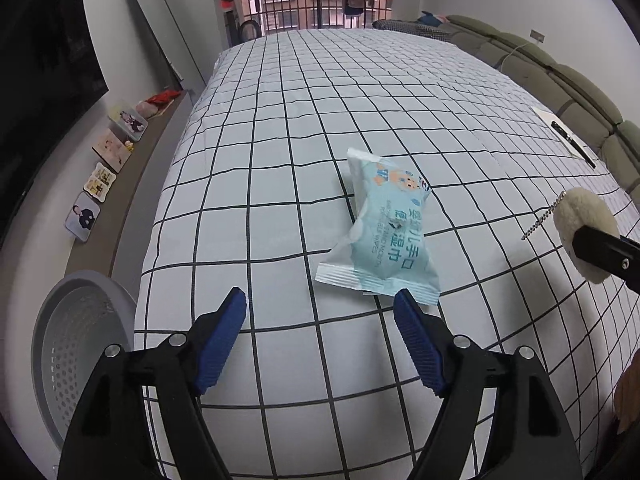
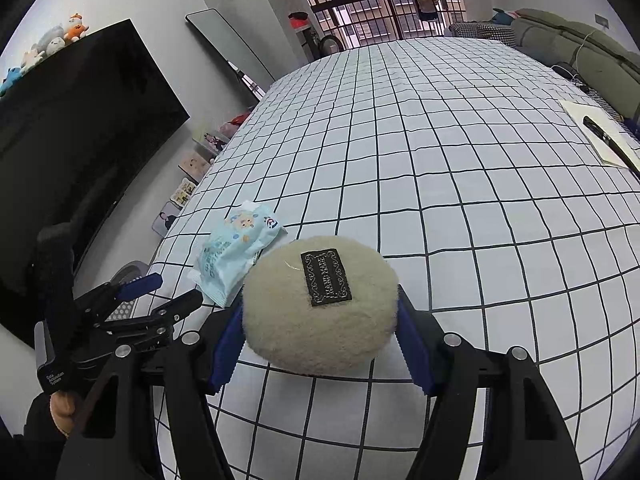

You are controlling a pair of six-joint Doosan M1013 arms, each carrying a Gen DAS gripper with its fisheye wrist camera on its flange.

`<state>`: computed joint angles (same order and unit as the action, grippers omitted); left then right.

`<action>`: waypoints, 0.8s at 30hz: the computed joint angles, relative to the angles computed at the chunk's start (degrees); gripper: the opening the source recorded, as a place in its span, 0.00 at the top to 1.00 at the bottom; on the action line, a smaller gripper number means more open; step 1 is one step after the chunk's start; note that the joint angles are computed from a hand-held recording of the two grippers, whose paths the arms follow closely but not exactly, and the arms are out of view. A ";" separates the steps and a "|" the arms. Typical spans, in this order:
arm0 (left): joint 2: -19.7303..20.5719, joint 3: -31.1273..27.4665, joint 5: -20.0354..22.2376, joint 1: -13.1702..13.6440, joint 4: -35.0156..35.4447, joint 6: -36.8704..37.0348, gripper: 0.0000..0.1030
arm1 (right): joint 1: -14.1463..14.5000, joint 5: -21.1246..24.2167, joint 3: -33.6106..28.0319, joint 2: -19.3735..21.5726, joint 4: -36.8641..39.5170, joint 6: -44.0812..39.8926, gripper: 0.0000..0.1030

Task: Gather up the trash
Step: 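Lower the left tool onto the blue wet-wipe packet and grasp it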

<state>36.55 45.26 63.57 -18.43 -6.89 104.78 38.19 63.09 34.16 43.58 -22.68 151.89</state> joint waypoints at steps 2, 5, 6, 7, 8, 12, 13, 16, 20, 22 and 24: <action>-0.47 0.52 0.04 0.09 -0.43 0.39 0.28 | -0.11 -0.70 1.19 -0.61 -0.20 0.77 0.36; -0.69 0.55 -0.37 -0.07 -0.46 0.70 0.28 | -0.19 -1.49 2.83 -1.42 -0.77 1.95 0.36; -0.55 0.17 -0.58 -0.25 -0.25 0.65 0.28 | -0.24 -1.82 3.36 -1.68 -0.80 2.32 0.36; -0.30 -0.40 -0.57 -0.39 -0.19 0.58 0.28 | -0.30 -2.00 3.61 -1.79 -0.78 2.55 0.36; 0.09 -1.23 -0.33 -0.56 -0.30 0.59 0.28 | -0.26 -2.18 4.01 -2.00 -0.87 2.86 0.36; 2.66 -5.77 1.44 -1.54 -0.64 1.63 0.27 | -0.21 -3.08 5.33 -2.63 -1.13 3.96 0.36; 3.25 -6.67 1.94 -1.72 -0.57 1.91 0.26 | -0.23 -3.38 5.67 -2.81 -1.14 4.21 0.36; 5.92 -10.46 4.54 -2.44 1.06 1.82 0.24 | -0.28 -4.42 6.78 -3.31 -1.07 4.81 0.36; 8.44 -13.80 7.46 -2.92 2.40 1.05 0.24 | -0.36 -5.11 7.45 -3.55 -0.67 4.63 0.36; 9.15 -14.74 8.32 -2.97 2.39 0.59 0.32 | -0.39 -5.35 7.74 -3.66 -0.54 4.69 0.36; 9.67 -15.61 9.54 -2.78 1.23 0.37 0.44 | -0.42 -5.48 8.04 -3.84 -0.50 4.73 0.36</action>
